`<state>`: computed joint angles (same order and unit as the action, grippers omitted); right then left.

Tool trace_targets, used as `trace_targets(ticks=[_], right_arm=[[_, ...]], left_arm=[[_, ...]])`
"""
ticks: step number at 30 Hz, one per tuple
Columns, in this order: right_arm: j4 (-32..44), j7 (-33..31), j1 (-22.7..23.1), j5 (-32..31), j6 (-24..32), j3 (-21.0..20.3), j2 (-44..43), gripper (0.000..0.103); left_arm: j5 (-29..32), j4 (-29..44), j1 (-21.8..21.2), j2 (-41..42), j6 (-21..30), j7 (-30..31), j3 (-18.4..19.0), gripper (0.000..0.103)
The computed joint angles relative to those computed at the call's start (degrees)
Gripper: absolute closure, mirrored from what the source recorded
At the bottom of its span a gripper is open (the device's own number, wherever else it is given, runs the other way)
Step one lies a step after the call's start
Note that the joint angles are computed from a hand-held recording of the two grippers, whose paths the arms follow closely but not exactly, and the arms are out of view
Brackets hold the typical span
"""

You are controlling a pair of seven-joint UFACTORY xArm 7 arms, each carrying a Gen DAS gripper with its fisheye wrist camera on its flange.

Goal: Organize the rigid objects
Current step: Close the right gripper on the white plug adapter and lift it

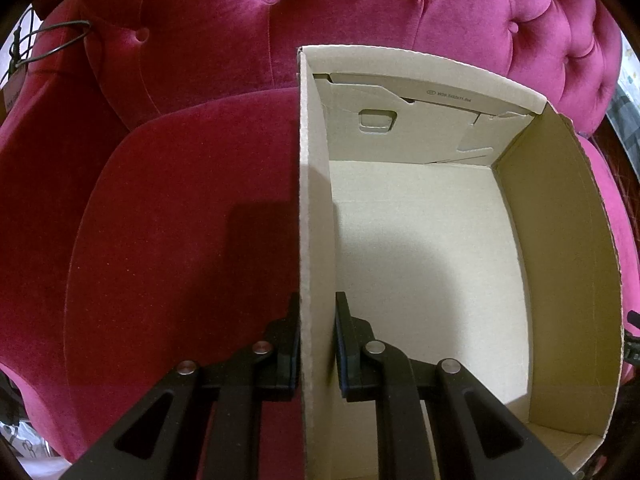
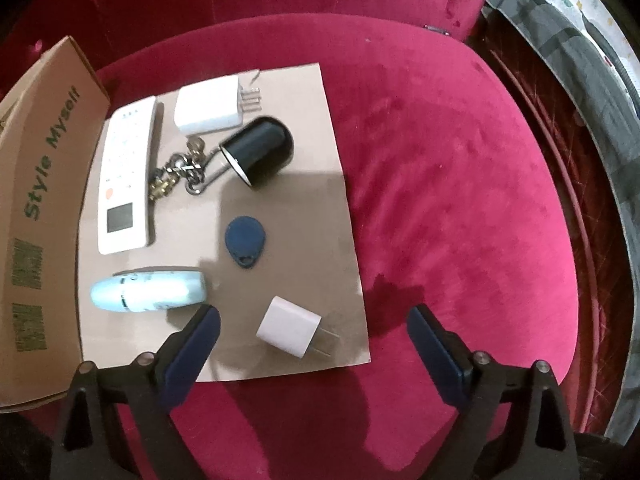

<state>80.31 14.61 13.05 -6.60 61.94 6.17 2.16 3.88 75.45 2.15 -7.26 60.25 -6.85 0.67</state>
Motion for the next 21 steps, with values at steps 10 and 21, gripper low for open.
trace_targets(ticks=[10,21], right_arm=[[-0.71,-0.93,-0.27,2.10,-0.58,-0.25,1.18,0.021],[-2.94,-2.30,-0.82,4.84,-1.84,-0.50,0.86,0.052]], left_arm=[[0.42,-0.14,-0.09,-0.01,-0.14,-0.28,-0.07,0.088],[0.42,-0.07,-0.12,0.03,-0.11,-0.28,-0.05,0.088]])
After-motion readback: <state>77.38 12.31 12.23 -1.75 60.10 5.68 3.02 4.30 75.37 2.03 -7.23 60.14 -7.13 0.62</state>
